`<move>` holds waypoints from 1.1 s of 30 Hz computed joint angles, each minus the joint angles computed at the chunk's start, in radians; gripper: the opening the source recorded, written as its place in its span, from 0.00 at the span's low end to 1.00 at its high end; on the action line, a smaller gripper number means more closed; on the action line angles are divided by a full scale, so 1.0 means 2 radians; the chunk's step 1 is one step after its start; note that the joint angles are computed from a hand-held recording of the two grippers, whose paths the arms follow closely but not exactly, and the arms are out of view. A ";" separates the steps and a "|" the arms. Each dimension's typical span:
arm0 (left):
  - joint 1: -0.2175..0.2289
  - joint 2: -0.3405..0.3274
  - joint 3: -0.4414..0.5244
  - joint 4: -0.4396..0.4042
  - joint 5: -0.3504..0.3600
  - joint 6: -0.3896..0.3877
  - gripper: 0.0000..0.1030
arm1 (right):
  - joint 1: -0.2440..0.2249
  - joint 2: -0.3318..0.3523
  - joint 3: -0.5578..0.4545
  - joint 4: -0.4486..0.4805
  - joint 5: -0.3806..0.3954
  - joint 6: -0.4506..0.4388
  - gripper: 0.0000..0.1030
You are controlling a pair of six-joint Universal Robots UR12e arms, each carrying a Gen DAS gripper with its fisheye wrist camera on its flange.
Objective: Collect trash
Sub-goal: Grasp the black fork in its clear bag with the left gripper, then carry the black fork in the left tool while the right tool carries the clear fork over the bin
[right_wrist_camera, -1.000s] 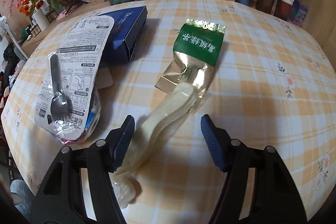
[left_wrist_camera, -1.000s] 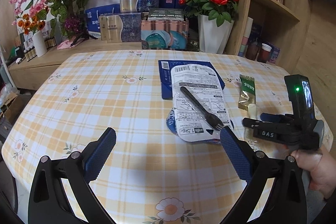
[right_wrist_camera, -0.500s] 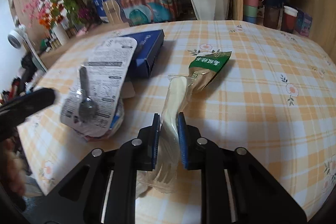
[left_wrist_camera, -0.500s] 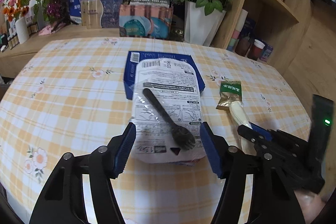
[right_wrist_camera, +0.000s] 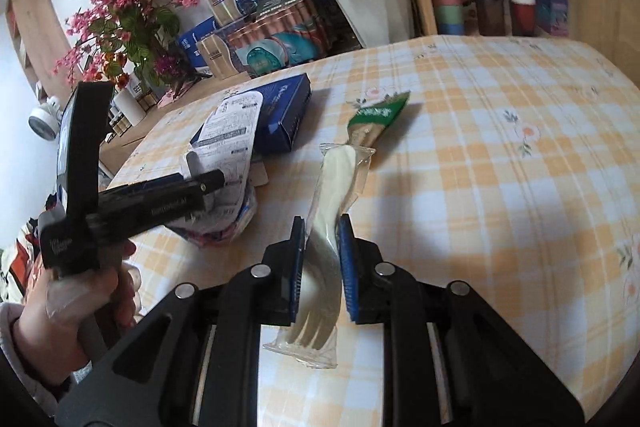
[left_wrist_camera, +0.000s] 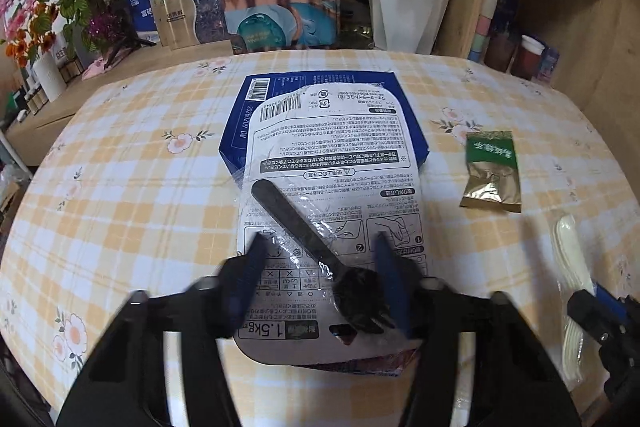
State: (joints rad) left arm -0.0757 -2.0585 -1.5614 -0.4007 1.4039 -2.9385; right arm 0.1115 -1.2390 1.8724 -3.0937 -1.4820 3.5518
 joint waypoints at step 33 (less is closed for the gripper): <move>0.092 0.178 -0.175 0.026 -0.245 0.012 0.07 | 0.036 -0.085 0.071 -0.042 -0.009 -0.053 0.20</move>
State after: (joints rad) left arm 0.1083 -1.7028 -1.9116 -0.3492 0.9145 -2.9153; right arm 0.1834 -1.4099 2.0139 -3.1778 -1.4999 3.4454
